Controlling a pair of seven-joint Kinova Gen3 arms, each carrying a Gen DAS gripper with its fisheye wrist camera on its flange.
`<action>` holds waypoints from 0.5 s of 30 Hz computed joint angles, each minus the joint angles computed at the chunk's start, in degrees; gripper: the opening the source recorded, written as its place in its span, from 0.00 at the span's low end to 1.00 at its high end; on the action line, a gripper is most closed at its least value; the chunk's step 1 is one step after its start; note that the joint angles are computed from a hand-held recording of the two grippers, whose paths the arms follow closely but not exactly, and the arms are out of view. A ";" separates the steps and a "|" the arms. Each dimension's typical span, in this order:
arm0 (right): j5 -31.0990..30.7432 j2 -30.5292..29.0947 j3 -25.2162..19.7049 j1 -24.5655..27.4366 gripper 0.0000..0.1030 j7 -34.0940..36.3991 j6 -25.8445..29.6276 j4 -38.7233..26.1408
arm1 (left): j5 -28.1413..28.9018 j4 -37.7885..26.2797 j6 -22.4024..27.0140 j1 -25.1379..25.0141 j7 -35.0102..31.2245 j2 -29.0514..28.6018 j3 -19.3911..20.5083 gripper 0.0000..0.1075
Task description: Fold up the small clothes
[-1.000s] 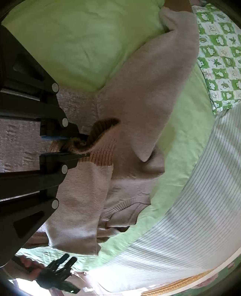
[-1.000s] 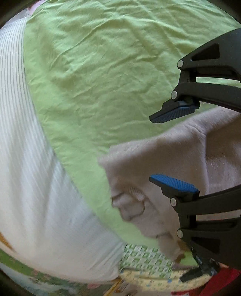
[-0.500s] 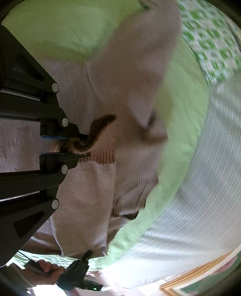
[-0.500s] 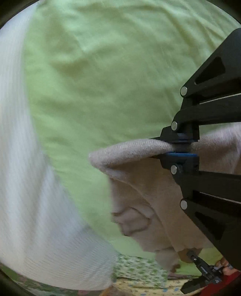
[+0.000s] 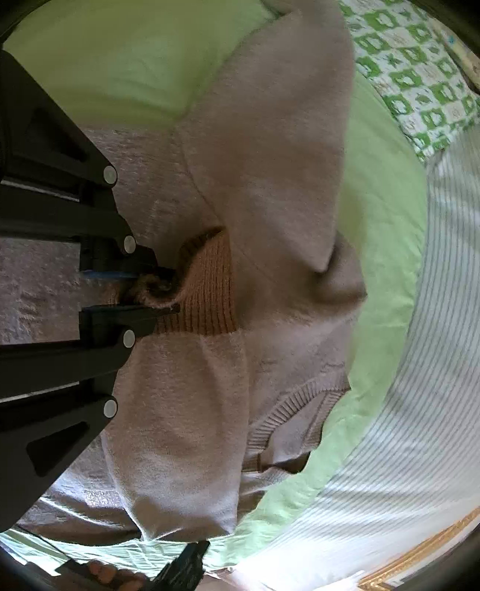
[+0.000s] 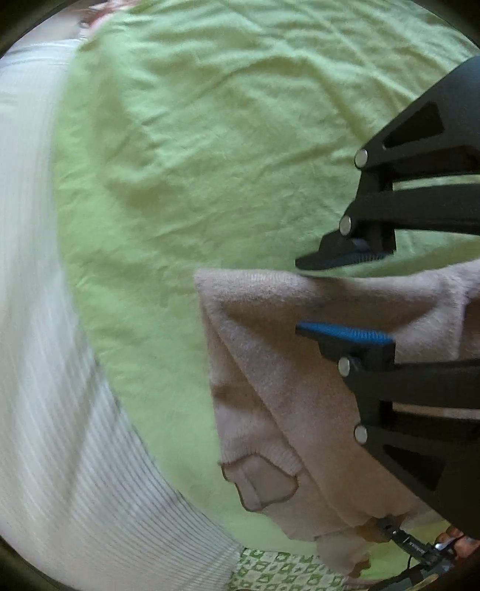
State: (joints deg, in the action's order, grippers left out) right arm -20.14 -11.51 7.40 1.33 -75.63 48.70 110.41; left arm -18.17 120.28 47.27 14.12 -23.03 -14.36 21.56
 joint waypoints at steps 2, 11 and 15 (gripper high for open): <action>-2.10 -2.41 0.71 -1.53 0.41 2.42 -0.08 1.27 | 0.00 -0.03 0.61 -0.14 0.87 0.76 0.40 0.10; -0.42 0.75 -1.45 -2.42 0.43 3.08 5.28 2.66 | 6.56 1.40 2.04 -0.38 -2.97 -4.61 -4.47 0.31; -5.04 -1.33 0.38 -2.29 0.43 5.82 6.23 2.45 | 10.35 3.06 4.82 -3.66 -5.09 -10.98 -7.96 0.60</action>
State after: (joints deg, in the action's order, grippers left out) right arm -25.18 -12.84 7.78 -0.96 -69.81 54.94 112.86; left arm -7.82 123.34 52.09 10.46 -28.13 -25.34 13.60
